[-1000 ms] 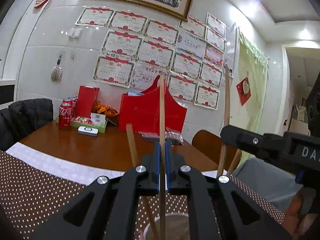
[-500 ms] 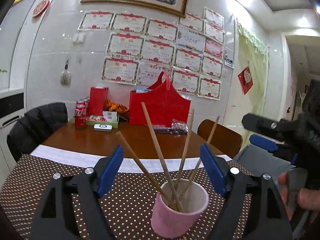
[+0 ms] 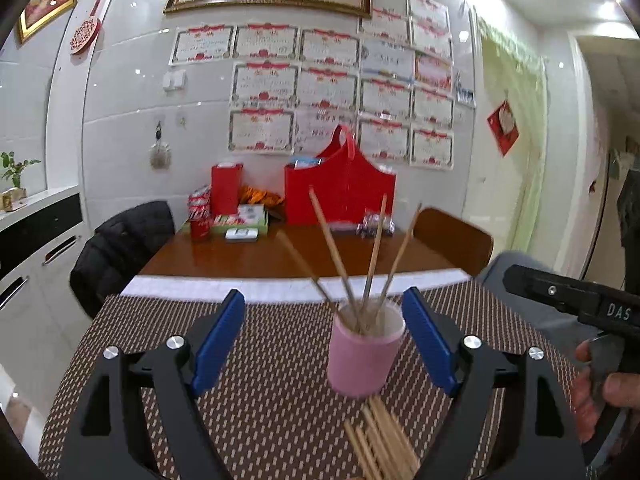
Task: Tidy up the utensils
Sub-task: 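Move both open tools back down to the chopstick pile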
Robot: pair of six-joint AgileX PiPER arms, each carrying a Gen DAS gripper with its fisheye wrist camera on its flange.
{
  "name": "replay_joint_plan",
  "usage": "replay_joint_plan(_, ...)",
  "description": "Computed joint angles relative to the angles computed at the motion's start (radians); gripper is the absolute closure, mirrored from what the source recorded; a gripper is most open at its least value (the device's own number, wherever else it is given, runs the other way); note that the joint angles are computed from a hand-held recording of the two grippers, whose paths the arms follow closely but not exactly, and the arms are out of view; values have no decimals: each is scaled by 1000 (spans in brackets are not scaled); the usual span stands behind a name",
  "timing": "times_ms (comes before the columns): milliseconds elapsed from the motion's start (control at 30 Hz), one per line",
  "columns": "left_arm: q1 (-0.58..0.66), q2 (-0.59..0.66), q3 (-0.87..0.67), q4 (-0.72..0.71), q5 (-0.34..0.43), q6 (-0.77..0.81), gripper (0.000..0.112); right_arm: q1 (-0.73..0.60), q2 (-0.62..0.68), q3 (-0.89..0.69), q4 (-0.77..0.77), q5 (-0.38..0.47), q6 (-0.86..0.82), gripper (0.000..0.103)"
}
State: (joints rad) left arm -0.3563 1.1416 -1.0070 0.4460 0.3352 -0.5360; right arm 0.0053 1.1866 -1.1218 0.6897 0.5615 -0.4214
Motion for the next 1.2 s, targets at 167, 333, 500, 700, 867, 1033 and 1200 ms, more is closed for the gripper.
replay_joint_plan(167, -49, -61, 67, 57, 107, -74, 32, -8, -64, 71, -72, 74, 45, 6)
replay_joint_plan(333, -61, -101, 124, 13, 155, -79, 32, -21, -126, 146, -79, 106, 40, 6)
replay_joint_plan(500, -102, -139, 181, 52, 200, -132, 32, -12, -182, 206, -112, 111, 75, 6)
replay_joint_plan(700, -143, -119, 216, 35, 266, -139, 32, 51, -202, 276, -186, 94, 145, 6)
replay_joint_plan(867, -169, -45, 245, -2, 290, -120, 32, 74, -194, 335, -204, 75, 165, 6)
replay_joint_plan(1033, -180, 42, 256, -31, 283, -102, 32, 43, -176, 374, -176, 76, 128, 6)
replay_joint_plan(1200, -156, 96, 266, -85, 248, -62, 32, 28, -153, 387, -169, 76, 102, 6)
